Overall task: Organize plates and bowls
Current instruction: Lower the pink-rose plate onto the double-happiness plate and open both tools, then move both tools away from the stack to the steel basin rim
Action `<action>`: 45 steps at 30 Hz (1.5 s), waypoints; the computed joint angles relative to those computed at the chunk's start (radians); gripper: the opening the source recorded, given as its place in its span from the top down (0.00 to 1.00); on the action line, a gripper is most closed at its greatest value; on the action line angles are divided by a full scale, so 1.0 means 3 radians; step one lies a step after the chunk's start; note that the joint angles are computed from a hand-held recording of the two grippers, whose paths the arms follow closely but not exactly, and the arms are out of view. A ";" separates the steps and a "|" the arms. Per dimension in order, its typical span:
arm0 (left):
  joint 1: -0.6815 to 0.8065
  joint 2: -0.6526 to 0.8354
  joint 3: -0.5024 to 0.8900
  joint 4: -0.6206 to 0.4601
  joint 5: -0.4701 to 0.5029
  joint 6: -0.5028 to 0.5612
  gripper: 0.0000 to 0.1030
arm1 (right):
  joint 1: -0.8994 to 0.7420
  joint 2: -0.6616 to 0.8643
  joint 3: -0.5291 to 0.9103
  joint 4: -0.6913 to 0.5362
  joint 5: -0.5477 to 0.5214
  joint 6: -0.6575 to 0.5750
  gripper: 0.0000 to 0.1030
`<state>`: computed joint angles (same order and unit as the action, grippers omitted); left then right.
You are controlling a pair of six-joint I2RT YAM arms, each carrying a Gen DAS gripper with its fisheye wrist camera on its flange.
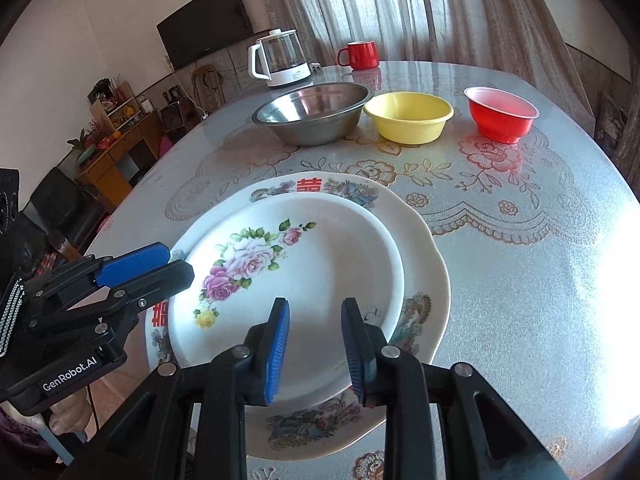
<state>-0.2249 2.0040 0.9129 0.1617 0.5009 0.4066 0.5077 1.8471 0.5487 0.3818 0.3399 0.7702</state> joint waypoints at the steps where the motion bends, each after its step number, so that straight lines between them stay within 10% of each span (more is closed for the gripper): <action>1: 0.0003 0.0006 0.0001 0.0008 -0.0012 -0.0017 0.64 | 0.0003 0.0001 -0.0003 0.0002 0.0003 -0.0003 0.75; 27: 0.0205 0.0504 0.0914 -0.0613 -0.0042 -0.0430 0.51 | -0.0439 -0.0197 -0.0135 0.0464 -0.0596 -0.0103 0.64; 45: 0.0150 0.1187 0.2168 -0.1061 -0.0289 -0.0658 0.46 | -0.1122 0.0269 0.0666 0.0253 -0.1344 -0.0110 0.63</action>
<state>-0.1799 2.3600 1.5634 -0.1566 0.4141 0.2091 0.1712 1.9278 0.7484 0.4576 -0.0631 0.7373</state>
